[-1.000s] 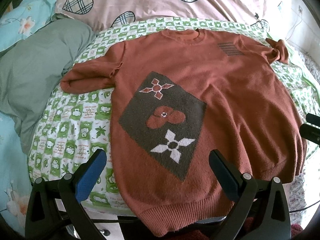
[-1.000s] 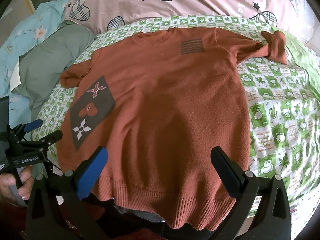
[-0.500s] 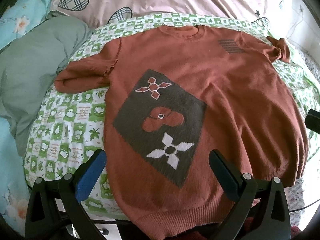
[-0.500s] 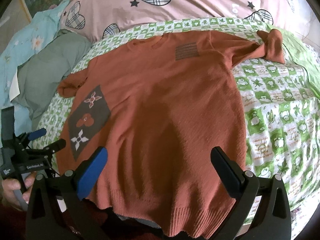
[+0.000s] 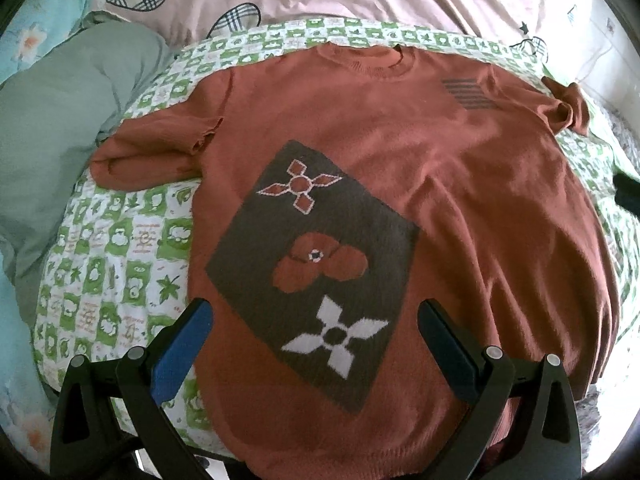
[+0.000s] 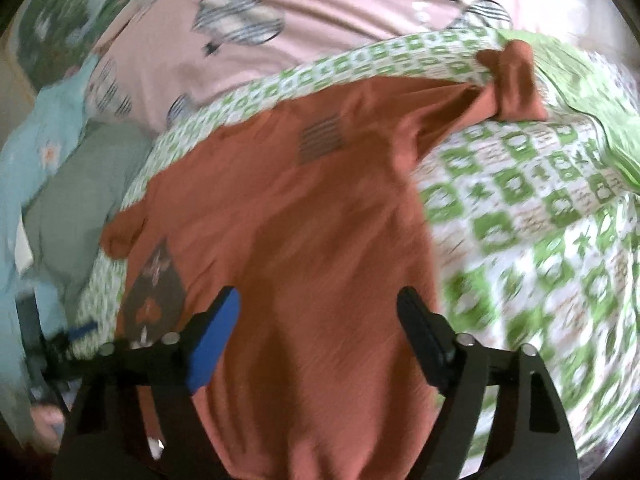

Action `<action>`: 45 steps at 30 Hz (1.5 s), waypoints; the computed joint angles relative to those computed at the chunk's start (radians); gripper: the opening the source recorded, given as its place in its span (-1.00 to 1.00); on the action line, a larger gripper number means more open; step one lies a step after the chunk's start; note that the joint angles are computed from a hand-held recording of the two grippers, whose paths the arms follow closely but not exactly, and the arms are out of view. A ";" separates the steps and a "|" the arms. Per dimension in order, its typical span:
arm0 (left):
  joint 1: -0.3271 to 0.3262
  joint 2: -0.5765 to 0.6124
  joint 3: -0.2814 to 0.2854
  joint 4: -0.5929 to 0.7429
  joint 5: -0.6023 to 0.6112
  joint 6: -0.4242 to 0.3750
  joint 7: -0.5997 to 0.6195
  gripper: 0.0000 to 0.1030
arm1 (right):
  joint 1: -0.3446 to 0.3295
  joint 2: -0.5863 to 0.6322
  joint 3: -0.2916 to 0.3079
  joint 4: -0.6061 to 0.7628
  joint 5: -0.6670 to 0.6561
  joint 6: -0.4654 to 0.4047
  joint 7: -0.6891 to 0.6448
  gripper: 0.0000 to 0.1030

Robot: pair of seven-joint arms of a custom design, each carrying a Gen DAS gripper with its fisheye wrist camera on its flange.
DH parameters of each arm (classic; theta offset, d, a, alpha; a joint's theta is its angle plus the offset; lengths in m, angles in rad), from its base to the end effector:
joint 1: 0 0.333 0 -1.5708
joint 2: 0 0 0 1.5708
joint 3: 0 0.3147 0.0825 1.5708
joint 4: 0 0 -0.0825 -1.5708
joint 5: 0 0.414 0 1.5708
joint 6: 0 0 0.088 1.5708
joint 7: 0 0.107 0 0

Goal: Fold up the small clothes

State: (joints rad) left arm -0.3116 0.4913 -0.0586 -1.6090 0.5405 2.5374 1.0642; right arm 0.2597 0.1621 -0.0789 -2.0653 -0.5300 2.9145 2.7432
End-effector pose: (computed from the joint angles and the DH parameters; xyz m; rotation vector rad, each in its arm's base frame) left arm 0.6940 -0.2691 0.3732 -1.6279 2.0551 -0.3718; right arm 0.6248 0.1476 0.4092 -1.2512 2.1334 -0.4802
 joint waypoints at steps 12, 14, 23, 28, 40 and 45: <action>-0.015 0.140 0.002 0.202 -0.048 -0.100 0.072 0.99 | -0.149 0.060 -0.109 0.124 0.118 0.018 -0.062 0.26; -0.020 0.173 0.003 0.254 -0.058 -0.120 0.085 0.99 | -0.175 0.093 -0.128 0.176 0.129 0.009 -0.067 0.20; -0.052 0.324 0.012 0.479 -0.101 -0.208 0.141 0.99 | -0.382 0.314 -0.065 0.481 0.468 -0.055 -0.298 -0.02; -0.065 0.380 0.018 0.564 -0.122 -0.251 0.167 0.98 | -0.511 0.448 0.055 0.649 0.704 -0.128 -0.466 -0.25; -0.057 0.313 0.025 0.448 -0.125 -0.169 0.140 0.98 | -0.490 0.453 0.316 0.630 0.901 0.061 -0.947 -0.84; -0.042 0.258 0.025 0.360 -0.124 -0.115 0.100 0.98 | -0.451 0.604 0.484 0.803 0.956 0.089 -1.173 -0.84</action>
